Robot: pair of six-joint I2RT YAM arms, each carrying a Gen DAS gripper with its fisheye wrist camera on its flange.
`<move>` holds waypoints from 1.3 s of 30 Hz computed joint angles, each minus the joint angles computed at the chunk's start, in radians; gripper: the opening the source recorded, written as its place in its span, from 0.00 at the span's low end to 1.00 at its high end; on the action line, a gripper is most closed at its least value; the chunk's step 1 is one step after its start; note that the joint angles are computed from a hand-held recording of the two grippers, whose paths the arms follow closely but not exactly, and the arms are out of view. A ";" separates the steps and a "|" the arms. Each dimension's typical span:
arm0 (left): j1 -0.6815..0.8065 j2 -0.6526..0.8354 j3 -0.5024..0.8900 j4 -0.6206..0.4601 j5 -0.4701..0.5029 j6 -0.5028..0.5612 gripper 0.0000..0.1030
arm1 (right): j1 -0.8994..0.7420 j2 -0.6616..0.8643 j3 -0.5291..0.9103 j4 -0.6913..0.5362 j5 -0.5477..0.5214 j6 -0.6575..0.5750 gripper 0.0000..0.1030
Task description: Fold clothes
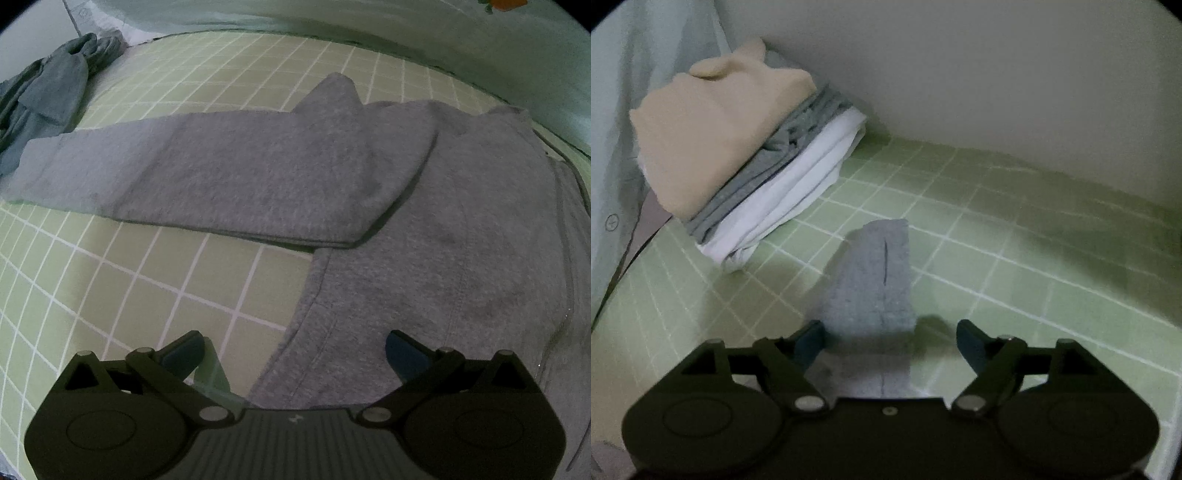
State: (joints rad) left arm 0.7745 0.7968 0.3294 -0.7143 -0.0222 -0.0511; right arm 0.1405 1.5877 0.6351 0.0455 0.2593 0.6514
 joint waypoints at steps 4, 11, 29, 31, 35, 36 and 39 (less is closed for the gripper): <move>0.004 0.013 0.007 0.000 -0.001 0.000 1.00 | -0.036 0.018 -0.011 0.086 -0.088 -0.015 0.06; -0.001 -0.003 -0.006 0.006 -0.004 -0.007 1.00 | -0.060 -0.368 -0.167 0.154 0.080 -0.062 0.04; 0.013 -0.020 -0.010 -0.002 0.005 0.011 1.00 | 0.156 -0.202 -0.135 -0.105 0.251 0.091 0.73; 0.011 -0.025 -0.012 -0.002 0.005 0.009 1.00 | 0.214 -0.141 -0.096 -0.066 0.218 0.105 0.74; 0.010 -0.040 -0.021 -0.001 0.005 0.008 1.00 | 0.321 0.017 0.036 -0.018 0.156 0.091 0.75; 0.012 -0.042 -0.023 0.000 0.005 0.010 1.00 | 0.348 0.061 0.079 -0.008 0.139 0.078 0.75; 0.016 -0.044 -0.024 0.001 0.007 0.012 1.00 | 0.429 0.180 0.220 0.005 0.082 0.017 0.77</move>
